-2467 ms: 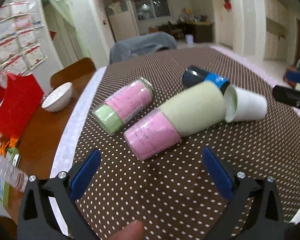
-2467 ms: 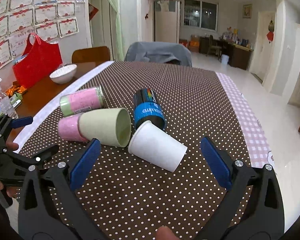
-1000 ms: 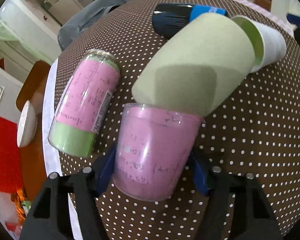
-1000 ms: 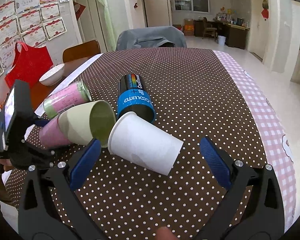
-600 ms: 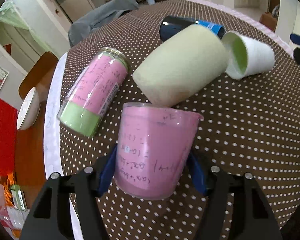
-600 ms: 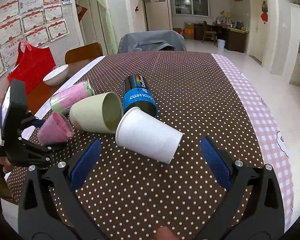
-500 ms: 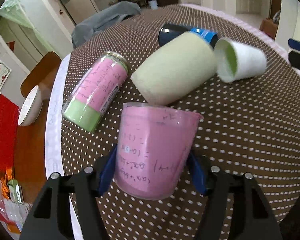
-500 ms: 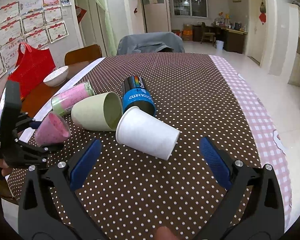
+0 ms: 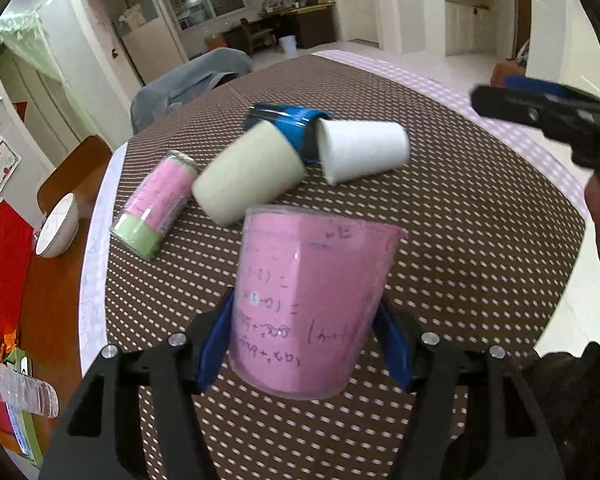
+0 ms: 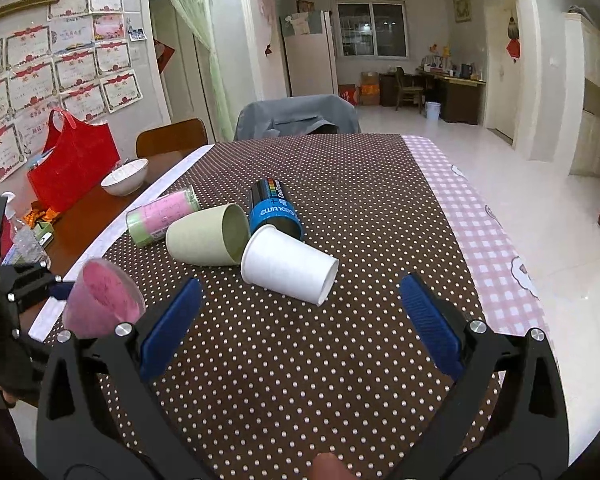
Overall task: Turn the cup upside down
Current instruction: 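Lift the pink cup with the left tool and carry it toward the right tool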
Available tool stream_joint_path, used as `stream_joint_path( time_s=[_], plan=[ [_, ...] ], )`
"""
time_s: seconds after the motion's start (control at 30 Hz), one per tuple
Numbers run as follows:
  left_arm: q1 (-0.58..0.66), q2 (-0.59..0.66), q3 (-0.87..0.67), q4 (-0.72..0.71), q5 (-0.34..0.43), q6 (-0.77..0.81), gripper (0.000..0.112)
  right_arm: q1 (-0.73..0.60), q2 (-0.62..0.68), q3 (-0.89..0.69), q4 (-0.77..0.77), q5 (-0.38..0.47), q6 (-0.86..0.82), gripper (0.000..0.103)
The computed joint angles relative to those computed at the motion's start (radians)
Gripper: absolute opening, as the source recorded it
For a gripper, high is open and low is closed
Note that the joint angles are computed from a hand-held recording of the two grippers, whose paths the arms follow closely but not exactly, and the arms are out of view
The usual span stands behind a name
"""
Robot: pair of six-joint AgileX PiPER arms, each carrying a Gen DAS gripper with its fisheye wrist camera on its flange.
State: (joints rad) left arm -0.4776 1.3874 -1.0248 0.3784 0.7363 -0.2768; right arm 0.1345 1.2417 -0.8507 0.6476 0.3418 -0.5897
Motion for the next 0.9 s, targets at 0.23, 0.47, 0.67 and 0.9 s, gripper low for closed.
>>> stream_joint_path(
  time_s=[0.23,0.47,0.67,0.9],
  plan=[
    [-0.078,0.024,0.033,0.021,-0.018,-0.091,0.064,-0.06,-0.038,0.052,0.098,0.029,-0.106,0.097],
    [-0.124,0.089,0.06,0.083,-0.049,-0.219,0.066,-0.064,-0.042,0.073,0.114,0.035,-0.128,0.097],
    [-0.106,0.089,0.083,0.098,-0.078,-0.282,0.08,-0.059,-0.058,0.086,0.11,0.04,-0.124,0.097],
    [-0.131,-0.007,0.145,0.215,-0.103,-0.454,0.084,-0.053,-0.066,0.087,0.117,0.044,-0.131,0.097]
  ],
)
